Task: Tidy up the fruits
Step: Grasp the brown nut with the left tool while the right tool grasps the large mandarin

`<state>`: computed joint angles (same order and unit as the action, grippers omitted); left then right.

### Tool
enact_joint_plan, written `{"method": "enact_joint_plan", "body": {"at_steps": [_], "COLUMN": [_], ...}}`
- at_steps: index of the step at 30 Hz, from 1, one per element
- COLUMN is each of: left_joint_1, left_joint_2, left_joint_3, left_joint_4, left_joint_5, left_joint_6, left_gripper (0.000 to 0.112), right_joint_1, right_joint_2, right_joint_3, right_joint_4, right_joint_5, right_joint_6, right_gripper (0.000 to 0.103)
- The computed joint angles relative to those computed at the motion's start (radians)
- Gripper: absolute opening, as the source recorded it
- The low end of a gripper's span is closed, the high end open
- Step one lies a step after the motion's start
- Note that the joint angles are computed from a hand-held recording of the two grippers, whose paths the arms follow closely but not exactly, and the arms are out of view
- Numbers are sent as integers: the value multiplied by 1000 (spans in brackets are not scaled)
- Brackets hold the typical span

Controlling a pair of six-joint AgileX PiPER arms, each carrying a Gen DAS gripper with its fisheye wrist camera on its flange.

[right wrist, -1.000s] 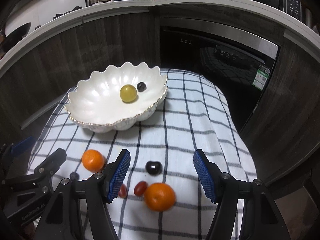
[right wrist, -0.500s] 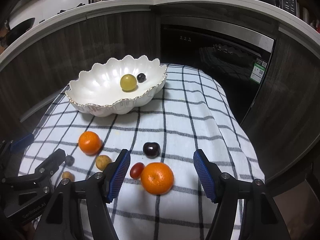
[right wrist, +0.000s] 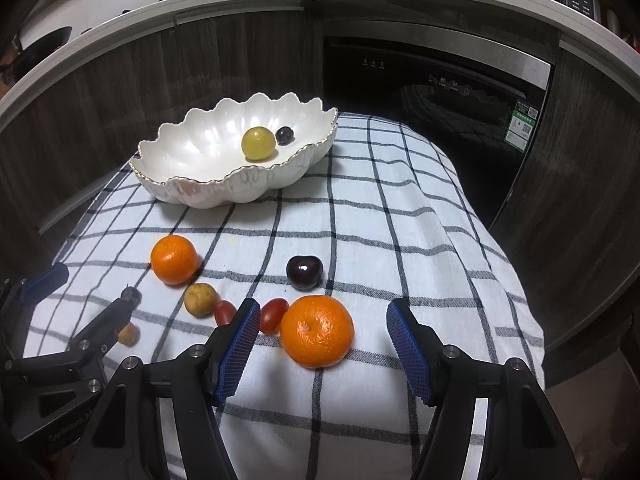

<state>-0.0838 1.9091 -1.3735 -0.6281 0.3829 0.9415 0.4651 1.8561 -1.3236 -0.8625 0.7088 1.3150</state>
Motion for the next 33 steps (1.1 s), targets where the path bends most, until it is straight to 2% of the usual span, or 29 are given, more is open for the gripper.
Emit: {"method": "enact_joint_plan", "body": {"at_steps": [6, 13, 17, 24, 28, 31, 33], "left_joint_1": [-4, -15, -13, -3, 2, 1, 2], "left_joint_2": [19, 49, 84, 82, 81, 80, 80], "left_joint_3": [3, -3, -37, -24, -24, -24, -26], "left_joint_4": [16, 98, 143, 43, 2, -1, 1], "left_joint_5": [-6, 8, 50, 64, 86, 90, 94], "left_joint_6": [-7, -74, -125, -28, 23, 29, 26], "left_gripper": [81, 68, 59, 48, 34, 24, 24], "right_joint_1": [4, -11, -19, -40, -43, -44, -45], "right_joint_2": [20, 42, 62, 85, 86, 83, 81], "right_joint_3": [14, 21, 15, 10, 14, 19, 22], "right_joint_4": [-28, -9, 9, 34, 17, 18, 25], "right_joint_5": [-13, -37, -46, -68, -82, -102, -115], "right_joint_6": [24, 15, -4, -22, -7, -12, -23], "right_gripper": [67, 67, 67, 66, 66, 56, 49]}}
